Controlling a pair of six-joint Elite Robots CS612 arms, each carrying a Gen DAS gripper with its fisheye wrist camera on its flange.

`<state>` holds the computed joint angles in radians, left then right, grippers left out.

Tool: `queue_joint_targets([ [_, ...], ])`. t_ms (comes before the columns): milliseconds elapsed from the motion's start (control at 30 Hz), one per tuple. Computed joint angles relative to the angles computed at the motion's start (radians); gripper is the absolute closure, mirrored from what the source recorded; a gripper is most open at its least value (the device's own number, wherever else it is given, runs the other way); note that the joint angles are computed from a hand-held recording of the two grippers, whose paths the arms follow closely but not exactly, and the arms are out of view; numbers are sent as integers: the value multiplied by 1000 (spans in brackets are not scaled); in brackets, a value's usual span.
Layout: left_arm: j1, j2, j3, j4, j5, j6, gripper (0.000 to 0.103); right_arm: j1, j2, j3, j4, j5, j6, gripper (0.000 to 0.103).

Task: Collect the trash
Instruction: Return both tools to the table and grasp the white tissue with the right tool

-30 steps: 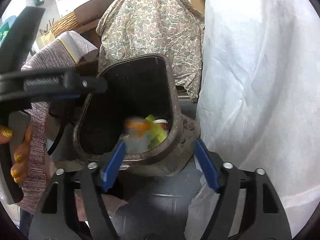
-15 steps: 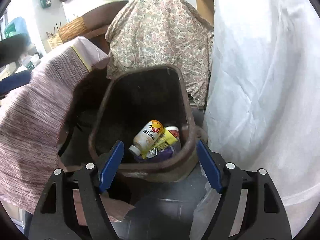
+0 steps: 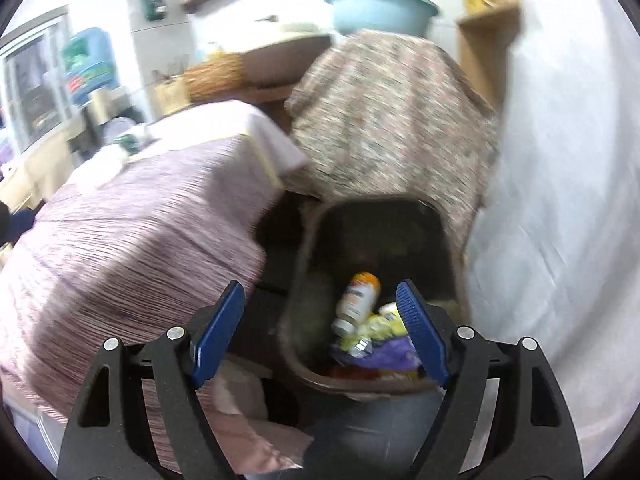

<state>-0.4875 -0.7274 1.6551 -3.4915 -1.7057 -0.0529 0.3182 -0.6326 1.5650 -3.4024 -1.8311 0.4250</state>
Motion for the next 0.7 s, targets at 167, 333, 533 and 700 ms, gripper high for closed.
queue_joint_targets([
  [167, 32, -14, 24, 11, 91, -5, 11, 22, 6, -76, 7, 73, -126, 25],
  [333, 67, -26, 35, 31, 167, -18, 11, 37, 32, -182, 44, 186, -229, 13],
  [533, 108, -37, 35, 74, 215, -26, 11, 53, 82, -363, 208, 320, -292, 13],
  [700, 141, -38, 17, 115, 193, -69, 10, 69, 156, -560, 390, 343, -343, 13],
])
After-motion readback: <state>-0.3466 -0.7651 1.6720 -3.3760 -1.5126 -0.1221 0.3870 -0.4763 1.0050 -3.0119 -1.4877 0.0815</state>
